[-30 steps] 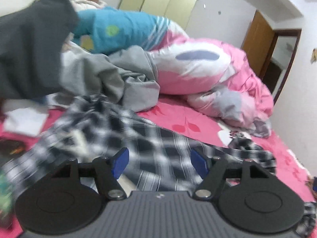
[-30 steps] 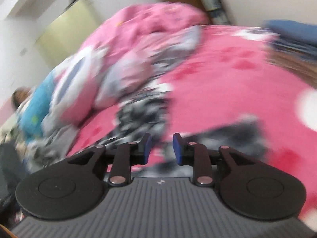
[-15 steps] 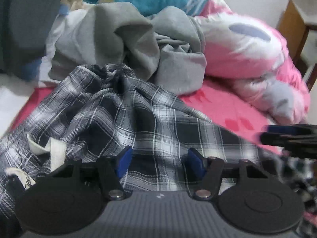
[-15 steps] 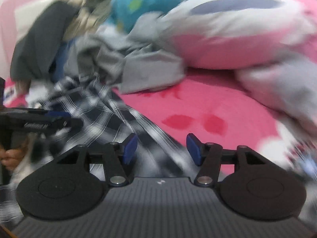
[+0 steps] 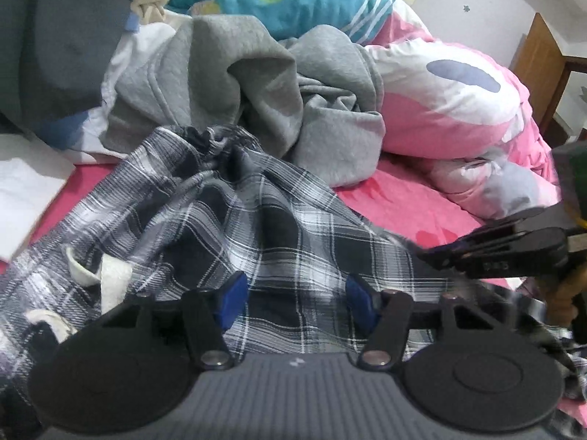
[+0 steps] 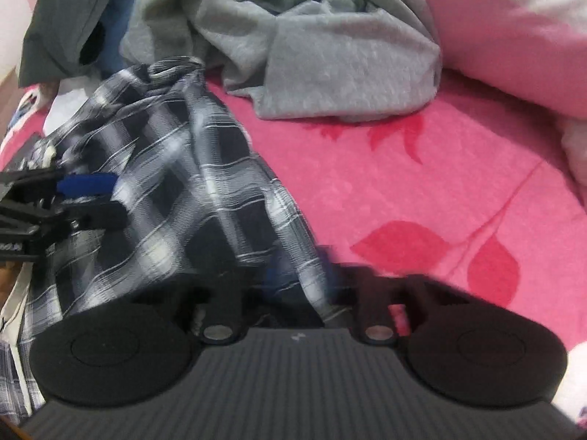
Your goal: Fold clothes
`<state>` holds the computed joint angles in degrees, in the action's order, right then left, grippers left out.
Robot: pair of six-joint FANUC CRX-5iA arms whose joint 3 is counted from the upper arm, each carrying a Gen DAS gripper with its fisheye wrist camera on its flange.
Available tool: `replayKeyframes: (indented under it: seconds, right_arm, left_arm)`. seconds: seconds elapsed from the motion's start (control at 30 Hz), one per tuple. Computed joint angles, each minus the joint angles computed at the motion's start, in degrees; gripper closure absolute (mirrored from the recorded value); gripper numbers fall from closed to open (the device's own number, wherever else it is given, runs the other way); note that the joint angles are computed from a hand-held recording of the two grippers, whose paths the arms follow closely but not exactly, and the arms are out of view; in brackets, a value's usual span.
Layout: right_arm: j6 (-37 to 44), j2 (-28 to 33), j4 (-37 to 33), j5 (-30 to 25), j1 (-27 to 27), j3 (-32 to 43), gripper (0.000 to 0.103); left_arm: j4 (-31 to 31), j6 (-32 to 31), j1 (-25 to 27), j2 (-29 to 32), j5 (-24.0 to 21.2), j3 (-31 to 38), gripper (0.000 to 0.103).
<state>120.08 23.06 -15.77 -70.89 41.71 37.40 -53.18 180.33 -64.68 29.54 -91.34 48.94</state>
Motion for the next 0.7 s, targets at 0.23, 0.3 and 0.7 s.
replayKeyframes:
  seconds: [0.23, 0.3, 0.7]
  right_arm:
    - [-4.58, -8.93, 20.82, 26.52, 6.21, -19.47, 0.101]
    - [-8.12, -7.84, 24.29, 29.71, 6.21, -21.10, 0.101]
    - [-15.51, -5.88, 12.11, 30.09, 1.27, -14.97, 0.056]
  left_arm:
    - [-0.53, -1.66, -0.04, 1.41, -3.35, 2.31, 0.043]
    - [-0.45, -2.15, 0.05, 1.65, -3.68, 2.64, 0.043]
    - [-0.41, -1.85, -0.01, 1.49, -3.64, 2.27, 0.043]
